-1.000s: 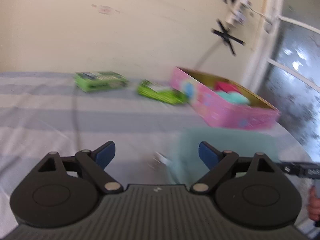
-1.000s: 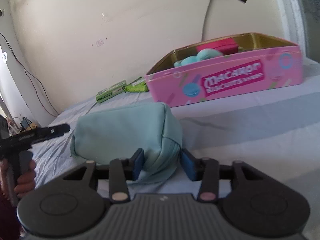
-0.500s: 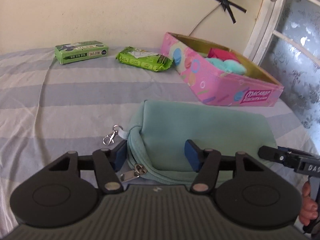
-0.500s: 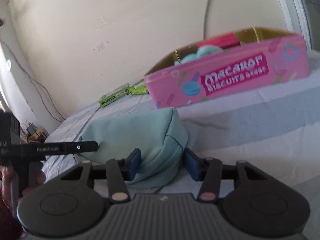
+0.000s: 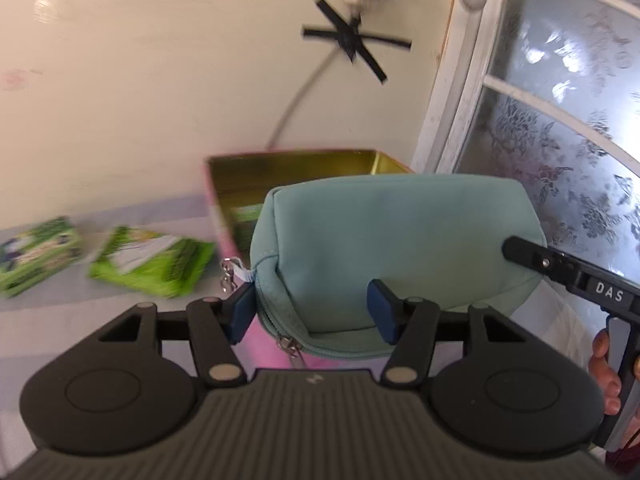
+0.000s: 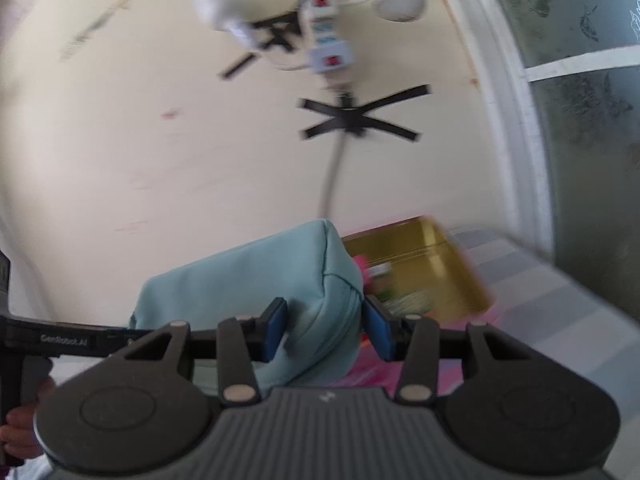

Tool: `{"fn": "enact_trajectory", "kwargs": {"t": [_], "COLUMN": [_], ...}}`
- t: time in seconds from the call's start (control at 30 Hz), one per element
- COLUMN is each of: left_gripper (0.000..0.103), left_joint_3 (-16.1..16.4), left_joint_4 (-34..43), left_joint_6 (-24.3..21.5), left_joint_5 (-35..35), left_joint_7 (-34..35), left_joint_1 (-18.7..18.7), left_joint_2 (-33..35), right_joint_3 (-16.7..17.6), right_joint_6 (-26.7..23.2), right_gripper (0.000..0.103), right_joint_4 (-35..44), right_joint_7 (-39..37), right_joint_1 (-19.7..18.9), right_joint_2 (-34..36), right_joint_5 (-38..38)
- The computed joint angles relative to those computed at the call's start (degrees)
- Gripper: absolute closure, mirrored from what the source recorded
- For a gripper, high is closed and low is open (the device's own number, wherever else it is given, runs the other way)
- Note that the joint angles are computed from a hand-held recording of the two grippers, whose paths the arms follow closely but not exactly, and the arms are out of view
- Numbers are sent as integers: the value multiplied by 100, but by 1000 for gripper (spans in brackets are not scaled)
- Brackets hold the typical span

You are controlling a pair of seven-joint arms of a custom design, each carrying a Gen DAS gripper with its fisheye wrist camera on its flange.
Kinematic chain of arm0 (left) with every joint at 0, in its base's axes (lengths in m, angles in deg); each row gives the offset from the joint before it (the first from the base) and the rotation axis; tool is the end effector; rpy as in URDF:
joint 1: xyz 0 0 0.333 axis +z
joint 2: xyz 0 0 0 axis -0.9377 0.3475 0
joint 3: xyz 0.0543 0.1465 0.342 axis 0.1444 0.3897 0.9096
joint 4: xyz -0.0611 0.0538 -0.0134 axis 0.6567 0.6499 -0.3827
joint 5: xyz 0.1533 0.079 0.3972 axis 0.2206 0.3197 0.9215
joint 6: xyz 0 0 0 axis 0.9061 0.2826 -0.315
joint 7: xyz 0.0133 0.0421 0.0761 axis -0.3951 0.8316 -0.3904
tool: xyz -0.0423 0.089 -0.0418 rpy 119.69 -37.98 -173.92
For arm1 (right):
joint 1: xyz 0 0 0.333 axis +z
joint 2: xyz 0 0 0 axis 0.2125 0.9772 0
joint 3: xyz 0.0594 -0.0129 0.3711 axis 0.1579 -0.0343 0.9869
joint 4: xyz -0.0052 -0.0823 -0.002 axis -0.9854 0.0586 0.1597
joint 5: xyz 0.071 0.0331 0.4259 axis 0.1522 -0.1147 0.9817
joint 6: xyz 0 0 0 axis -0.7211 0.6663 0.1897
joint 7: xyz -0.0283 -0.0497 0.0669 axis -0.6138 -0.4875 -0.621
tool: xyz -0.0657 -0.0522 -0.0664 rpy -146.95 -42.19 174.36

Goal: Organize objects
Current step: 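Carry the mint-green pouch with the right gripper and release it into the tin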

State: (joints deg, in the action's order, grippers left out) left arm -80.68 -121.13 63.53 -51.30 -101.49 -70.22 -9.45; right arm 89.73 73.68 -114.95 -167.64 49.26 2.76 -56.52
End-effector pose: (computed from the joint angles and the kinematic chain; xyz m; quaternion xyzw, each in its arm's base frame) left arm 0.6447 -0.1485 0.3785 -0.2854 0.8409 -0.4555 0.0631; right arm 0.4754 0.4202 0.3778 -0.3754 0.7248 -0.3920 0.4244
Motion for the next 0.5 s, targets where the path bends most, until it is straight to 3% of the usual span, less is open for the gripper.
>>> {"fn": "enact_trajectory", "kwargs": {"t": [0.13, 0.27, 0.5], "left_gripper": [42, 41, 40], "left_joint_3": [-195, -363, -916], "left_joint_4": [537, 873, 1099], "left_joint_6": [601, 998, 2189], "left_joint_5": [406, 835, 495], "left_joint_7": [-455, -998, -290], "left_joint_1": [-359, -468, -412], "left_joint_2": [493, 833, 1191], "right_joint_3": [-226, -354, -532], "right_joint_6": [682, 1085, 1658], "right_gripper": [61, 61, 61], "right_joint_4": [-143, -3, 416], "right_joint_7": [39, -148, -714], "right_joint_1": [-444, -756, -1023], "right_joint_2": [-125, 104, 499], "right_joint_5": [-5, 76, 438]}}
